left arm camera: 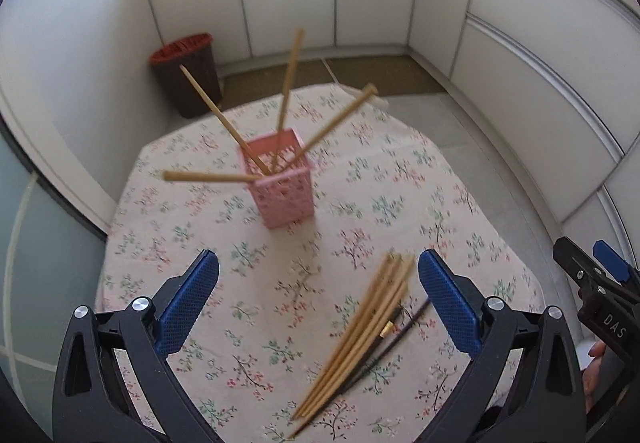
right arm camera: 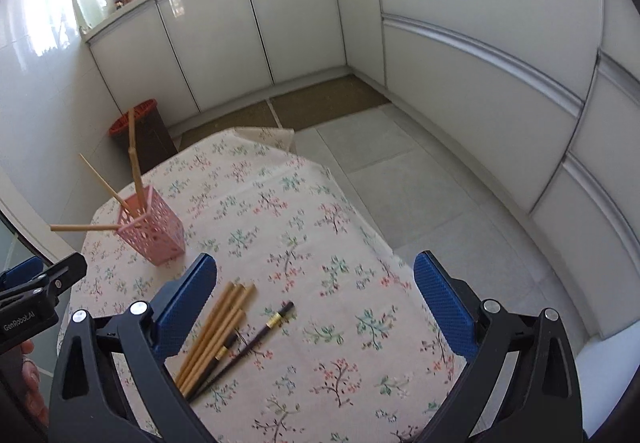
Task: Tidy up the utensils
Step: 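Grasp a wooden chopstick with the right gripper while the left gripper grasps another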
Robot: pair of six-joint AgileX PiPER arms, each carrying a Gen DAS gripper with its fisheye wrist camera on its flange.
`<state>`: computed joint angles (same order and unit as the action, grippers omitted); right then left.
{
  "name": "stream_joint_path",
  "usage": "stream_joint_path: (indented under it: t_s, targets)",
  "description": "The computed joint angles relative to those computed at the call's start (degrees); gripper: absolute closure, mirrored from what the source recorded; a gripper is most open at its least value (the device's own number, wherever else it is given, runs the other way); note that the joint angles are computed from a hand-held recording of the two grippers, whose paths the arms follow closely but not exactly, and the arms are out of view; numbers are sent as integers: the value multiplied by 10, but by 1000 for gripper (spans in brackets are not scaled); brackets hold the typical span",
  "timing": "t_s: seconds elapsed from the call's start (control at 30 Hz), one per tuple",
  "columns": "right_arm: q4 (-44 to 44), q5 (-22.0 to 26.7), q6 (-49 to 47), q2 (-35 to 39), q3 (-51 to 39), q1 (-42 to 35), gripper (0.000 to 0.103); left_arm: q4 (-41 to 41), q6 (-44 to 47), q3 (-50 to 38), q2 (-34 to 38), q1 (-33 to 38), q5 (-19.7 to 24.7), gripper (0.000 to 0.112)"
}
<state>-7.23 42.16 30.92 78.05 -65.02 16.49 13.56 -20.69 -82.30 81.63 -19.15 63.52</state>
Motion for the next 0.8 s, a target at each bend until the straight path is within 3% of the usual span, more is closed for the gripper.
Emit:
stream_joint_path:
  t_s: [0.13,0.2,0.33,0.5,0.73,0.8]
  targets:
    - [193,43,-159,39,0,-81,7,-72,44,1,76,15,19,17]
    - [224,55,-180,53,0,-97,7,-90,50,-8,118,15,26,17]
    - [292,89,-223,87,-6,-135,7,-98,40,-34,178,12,35,28]
    - [337,111,-242,113,-5,-162,7,-142,39,-72,233,40,29,61]
    - [337,121,-254,124,-18,-161,7,-150,44,-96,277,50,27,79]
    - [342,124,-259,127,-21,-163,7,-154,47,-98,282,51,28,79]
